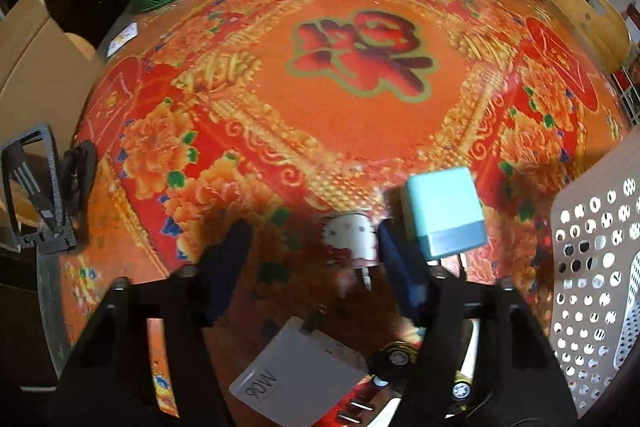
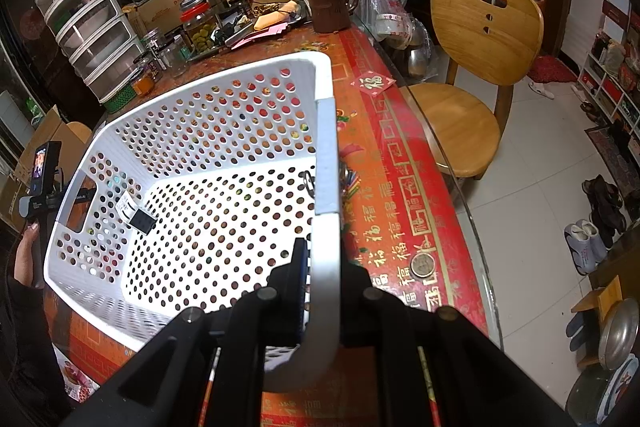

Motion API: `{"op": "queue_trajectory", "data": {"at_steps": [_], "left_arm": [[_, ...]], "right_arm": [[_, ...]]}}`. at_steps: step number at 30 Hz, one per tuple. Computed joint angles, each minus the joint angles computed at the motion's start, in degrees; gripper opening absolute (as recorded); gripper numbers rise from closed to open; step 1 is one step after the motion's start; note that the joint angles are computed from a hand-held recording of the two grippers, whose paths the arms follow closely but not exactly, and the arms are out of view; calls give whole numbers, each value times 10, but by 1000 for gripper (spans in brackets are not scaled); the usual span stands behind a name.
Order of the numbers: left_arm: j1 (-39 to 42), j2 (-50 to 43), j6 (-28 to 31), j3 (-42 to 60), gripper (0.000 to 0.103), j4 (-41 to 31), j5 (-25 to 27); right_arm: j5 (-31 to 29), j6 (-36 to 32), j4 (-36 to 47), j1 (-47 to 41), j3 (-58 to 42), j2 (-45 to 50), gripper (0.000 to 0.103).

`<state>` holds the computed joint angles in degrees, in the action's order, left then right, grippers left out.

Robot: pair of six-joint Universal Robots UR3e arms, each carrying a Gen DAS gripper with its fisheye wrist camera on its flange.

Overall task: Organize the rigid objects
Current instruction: 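Grasp the Hello Kitty charger with the left tool, then lower the Hello Kitty charger into the basket and open the left tool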

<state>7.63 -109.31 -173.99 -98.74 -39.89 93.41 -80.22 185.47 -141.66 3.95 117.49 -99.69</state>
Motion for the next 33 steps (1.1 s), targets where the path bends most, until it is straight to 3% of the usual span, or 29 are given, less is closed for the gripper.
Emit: {"op": "queue_trajectory", "data": {"at_steps": [4,13,21,27,33], "left_arm": [[-3,-1,-1,0,27,2,-11],[-4,35,2,-22,26,15,0],[-49,141,15,-25,26,-8,42],[-181,151,19,93,26,-91,103],[-317,9,12,309,26,-231,132]], "right_arm": [[-1,3,-1,2,0,1,10],[-3,4,-1,5,-1,3,10],[-2,2,-3,6,2,2,10],[1,-4,0,2,0,1,10],[3,-7,7,-1,-5,1,10]]}}
